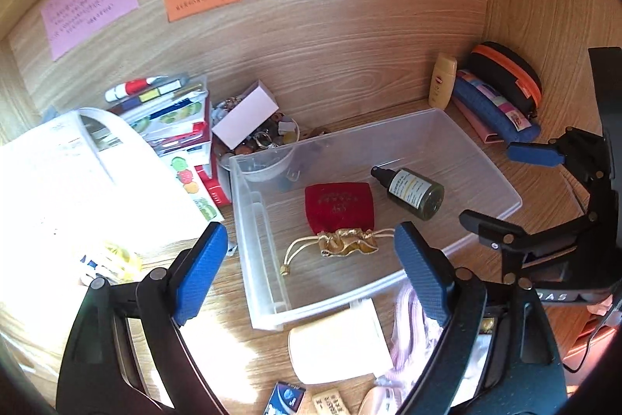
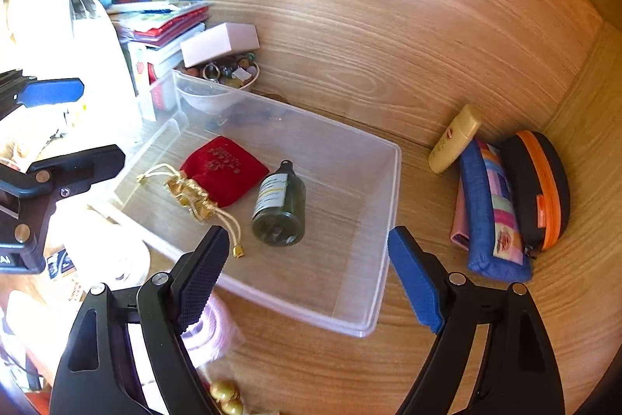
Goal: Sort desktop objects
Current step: 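Open the left tool over the box while the right tool releases the bottle inside, then grasp the white round container with the left tool while the right tool grasps the blue-flower card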
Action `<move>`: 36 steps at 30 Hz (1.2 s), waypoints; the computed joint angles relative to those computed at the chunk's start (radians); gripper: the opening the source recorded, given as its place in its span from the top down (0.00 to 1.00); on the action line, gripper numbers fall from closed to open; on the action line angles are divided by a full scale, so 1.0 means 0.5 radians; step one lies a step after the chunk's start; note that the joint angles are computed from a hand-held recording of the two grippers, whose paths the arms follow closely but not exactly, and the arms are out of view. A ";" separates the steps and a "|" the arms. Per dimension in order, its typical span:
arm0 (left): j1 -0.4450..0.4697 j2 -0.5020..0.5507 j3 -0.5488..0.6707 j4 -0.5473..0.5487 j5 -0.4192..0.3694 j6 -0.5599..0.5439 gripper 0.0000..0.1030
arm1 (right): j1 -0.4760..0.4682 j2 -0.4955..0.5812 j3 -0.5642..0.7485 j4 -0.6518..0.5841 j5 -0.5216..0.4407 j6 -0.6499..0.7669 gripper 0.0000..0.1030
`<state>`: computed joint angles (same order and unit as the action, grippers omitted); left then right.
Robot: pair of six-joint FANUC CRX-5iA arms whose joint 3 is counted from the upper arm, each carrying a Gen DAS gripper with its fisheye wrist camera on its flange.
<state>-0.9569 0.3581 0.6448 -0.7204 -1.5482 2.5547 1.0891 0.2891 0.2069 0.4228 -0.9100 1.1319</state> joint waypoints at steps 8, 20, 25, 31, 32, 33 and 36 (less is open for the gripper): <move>-0.190 -0.036 -0.057 -0.142 -0.135 0.151 0.11 | 0.018 -0.220 -0.287 -0.018 0.125 -0.130 0.21; -0.386 -0.055 -0.170 -0.156 -0.258 0.514 0.10 | 0.078 -0.524 -0.797 0.155 0.269 -0.426 0.20; -0.452 -0.058 -0.245 -0.097 -0.275 0.734 0.10 | 0.087 -0.621 -0.938 0.133 0.307 -0.454 0.20; -0.538 0.011 -0.236 -0.101 -0.345 0.954 0.10 | 0.107 -0.664 -1.034 0.090 0.342 -0.429 0.20; -0.544 0.013 -0.247 -0.094 -0.339 0.998 0.10 | 0.111 -0.669 -1.048 0.087 0.351 -0.420 0.20; -0.544 0.007 -0.270 -0.077 -0.317 1.046 0.10 | 0.116 -0.675 -1.065 0.097 0.361 -0.424 0.20; -0.532 -0.007 -0.340 -0.016 -0.254 1.176 0.10 | 0.121 -0.685 -1.097 0.111 0.393 -0.412 0.21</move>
